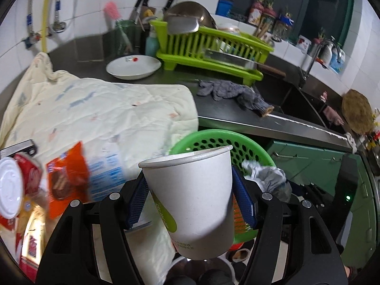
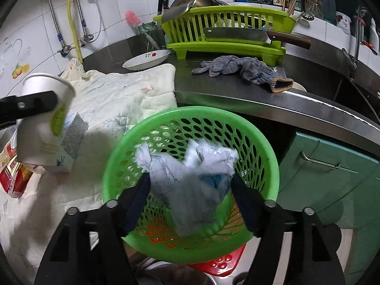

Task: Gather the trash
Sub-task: 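Carry the crumpled paper over the green basket and open the right tool while left holds cup, then open the left tool to drop the white paper cup into the green basket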

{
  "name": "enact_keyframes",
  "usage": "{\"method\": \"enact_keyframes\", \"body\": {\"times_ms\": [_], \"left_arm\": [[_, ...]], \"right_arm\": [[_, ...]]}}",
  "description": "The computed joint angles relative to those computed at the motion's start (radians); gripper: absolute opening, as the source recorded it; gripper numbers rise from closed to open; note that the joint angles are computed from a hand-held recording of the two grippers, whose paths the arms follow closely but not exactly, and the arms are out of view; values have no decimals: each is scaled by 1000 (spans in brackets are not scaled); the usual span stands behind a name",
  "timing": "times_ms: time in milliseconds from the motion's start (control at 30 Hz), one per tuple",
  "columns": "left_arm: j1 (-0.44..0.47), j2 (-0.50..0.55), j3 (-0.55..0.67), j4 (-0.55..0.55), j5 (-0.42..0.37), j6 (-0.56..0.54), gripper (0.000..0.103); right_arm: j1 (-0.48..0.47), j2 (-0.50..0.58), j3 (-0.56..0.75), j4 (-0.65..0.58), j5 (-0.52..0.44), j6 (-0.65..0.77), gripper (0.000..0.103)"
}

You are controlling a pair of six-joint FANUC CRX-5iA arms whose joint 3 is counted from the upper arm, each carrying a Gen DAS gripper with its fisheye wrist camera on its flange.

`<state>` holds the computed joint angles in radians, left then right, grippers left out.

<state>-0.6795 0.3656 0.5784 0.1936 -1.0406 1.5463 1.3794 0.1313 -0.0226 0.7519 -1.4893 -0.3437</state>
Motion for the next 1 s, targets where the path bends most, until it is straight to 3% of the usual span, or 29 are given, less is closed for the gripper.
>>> {"method": "enact_keyframes", "body": {"times_ms": [233, 600, 667, 1000], "left_arm": [[-27, 87, 82, 13, -38, 5, 66], [-45, 213, 205, 26, -102, 26, 69], [-46, 229, 216, 37, -110, 25, 73], [-41, 186, 145, 64, -78, -19, 80]], "right_arm": [[12, -15, -19, 14, -18, -5, 78], [57, -34, -38, 26, -74, -59, 80], [67, -34, -39, 27, -86, -69, 80], [77, -23, -16, 30, -95, -65, 80]]}}
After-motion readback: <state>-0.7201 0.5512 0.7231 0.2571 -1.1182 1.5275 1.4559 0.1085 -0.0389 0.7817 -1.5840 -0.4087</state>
